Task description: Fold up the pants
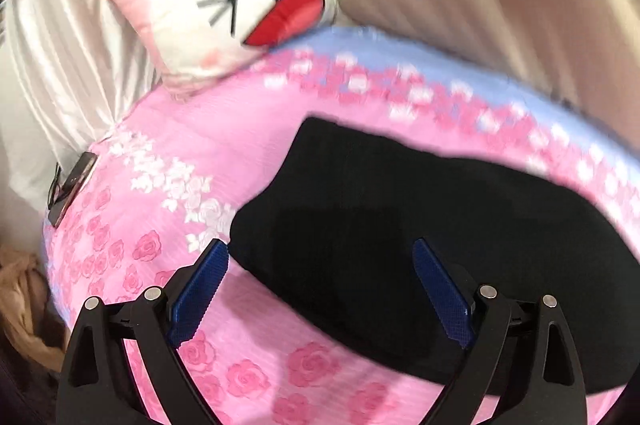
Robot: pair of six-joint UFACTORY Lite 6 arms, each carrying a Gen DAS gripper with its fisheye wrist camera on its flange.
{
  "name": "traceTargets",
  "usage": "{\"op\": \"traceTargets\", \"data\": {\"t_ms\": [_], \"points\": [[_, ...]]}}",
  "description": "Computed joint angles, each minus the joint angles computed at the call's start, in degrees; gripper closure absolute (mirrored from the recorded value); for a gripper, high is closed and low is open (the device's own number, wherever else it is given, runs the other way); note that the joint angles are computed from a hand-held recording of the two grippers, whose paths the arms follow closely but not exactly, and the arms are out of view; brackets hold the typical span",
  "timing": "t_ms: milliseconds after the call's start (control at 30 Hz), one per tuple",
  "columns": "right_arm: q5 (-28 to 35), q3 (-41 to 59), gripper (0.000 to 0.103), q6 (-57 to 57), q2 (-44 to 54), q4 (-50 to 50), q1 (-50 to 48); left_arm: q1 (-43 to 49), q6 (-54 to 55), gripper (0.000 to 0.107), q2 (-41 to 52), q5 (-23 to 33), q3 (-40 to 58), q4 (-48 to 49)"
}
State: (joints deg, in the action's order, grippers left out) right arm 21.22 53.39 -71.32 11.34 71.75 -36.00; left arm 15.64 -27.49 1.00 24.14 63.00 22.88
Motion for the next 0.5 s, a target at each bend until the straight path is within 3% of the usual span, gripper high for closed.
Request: {"op": "traceTargets", "data": {"t_ms": [67, 167, 333, 433, 500], "points": [[1.3, 7.4, 0.075, 2.0, 6.5, -6.8, -10.6, -3.4, -4.8, 0.016, -2.0, 2.0, 0.2, 2.9], [6.8, 20.6, 0.075, 4.1, 17.7, -12.3, -17.8, -9.6, -9.5, 0.016, -0.7, 4.3, 1.9, 1.0], [10.7, 37.4, 0.075, 5.5, 29.8, -18.3, -15.5, -20.4, -20.7, 0.016, 1.0, 7.3, 1.4, 2.8], [11.0, 45.2, 0.069, 10.3, 36.3, -24.2, -13.8, -24.6, -24.1, 0.016, 4.1, 8.9, 3.2, 3.3], [12.4, 46.6, 0.071, 6.0, 38.0, -21.9, -13.4, -26.1, -24.9, 0.016, 4.3, 9.5, 3.3, 2.4]]}}
